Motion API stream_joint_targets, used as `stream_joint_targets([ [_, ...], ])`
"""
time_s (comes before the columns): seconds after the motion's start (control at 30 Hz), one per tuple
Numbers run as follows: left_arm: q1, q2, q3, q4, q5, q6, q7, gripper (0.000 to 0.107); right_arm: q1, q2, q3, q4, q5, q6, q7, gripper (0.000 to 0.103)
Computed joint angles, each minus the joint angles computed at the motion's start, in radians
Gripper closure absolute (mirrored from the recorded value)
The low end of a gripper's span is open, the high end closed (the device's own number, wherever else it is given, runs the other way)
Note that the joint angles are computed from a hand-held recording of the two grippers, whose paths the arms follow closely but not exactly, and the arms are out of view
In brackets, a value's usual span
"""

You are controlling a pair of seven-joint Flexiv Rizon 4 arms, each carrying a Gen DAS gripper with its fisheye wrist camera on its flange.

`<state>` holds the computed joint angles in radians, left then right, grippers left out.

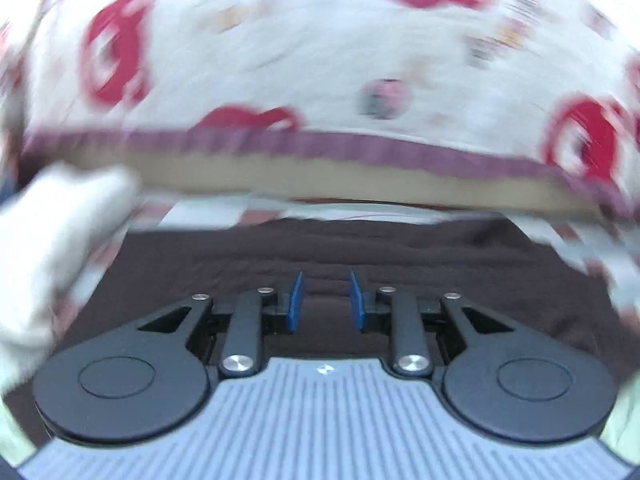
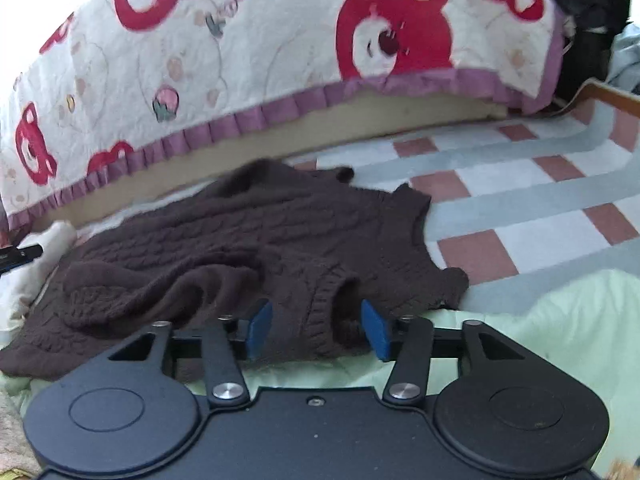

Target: Fold clothes

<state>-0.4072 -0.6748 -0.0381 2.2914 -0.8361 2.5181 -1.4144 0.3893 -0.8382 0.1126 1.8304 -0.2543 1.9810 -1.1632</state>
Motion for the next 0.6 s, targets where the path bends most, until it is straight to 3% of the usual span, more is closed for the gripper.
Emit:
stream_joint_targets([
  [0.07, 0.041, 0.013, -0.004, 0.010, 0.208, -0.032, -0.041, 0.060, -0.125, -0.020, 0.147, -0.057, -0.034, -0.106, -0.063, 0.045],
  [0.1, 0.104, 0.012, -0.038, 0.011, 0.340, -0.049, -0.086, 0.055, -0.194, -0.042, 0.204, -0.074, -0.137, -0.134, -0.014, 0.045],
  [0.2, 0.291, -0.022, -0.164, -0.042, 0.661, -0.177, -0.234, 0.047, -0.387, -0.172, 0.439, -0.162, -0.250, -0.237, 0.018, 0.045],
  [0.27, 0.385, -0.069, -0.250, -0.104, 0.781, -0.285, -0.311, 0.047, -0.416, -0.236, 0.498, -0.217, -0.228, -0.285, 0.030, 0.045],
  [0.37, 0.500, -0.149, -0.368, -0.196, 0.909, -0.392, -0.390, 0.047, -0.426, -0.303, 0.541, -0.268, -0.166, -0.262, 0.034, 0.045],
  [0.5, 0.509, -0.231, -0.387, -0.305, 0.983, -0.430, -0.395, 0.038, -0.496, -0.400, 0.673, -0.303, -0.226, -0.264, -0.019, 0.046],
  [0.53, 0.507, -0.250, -0.390, -0.332, 0.994, -0.437, -0.389, 0.037, -0.514, -0.420, 0.707, -0.308, -0.253, -0.281, -0.050, 0.058],
  [0.57, 0.525, -0.270, -0.415, -0.350, 1.004, -0.462, -0.394, 0.036, -0.532, -0.441, 0.741, -0.312, -0.274, -0.300, -0.085, 0.081],
  [0.6, 0.544, -0.290, -0.444, -0.367, 1.013, -0.488, -0.397, 0.035, -0.543, -0.448, 0.762, -0.308, -0.291, -0.313, -0.128, 0.087],
])
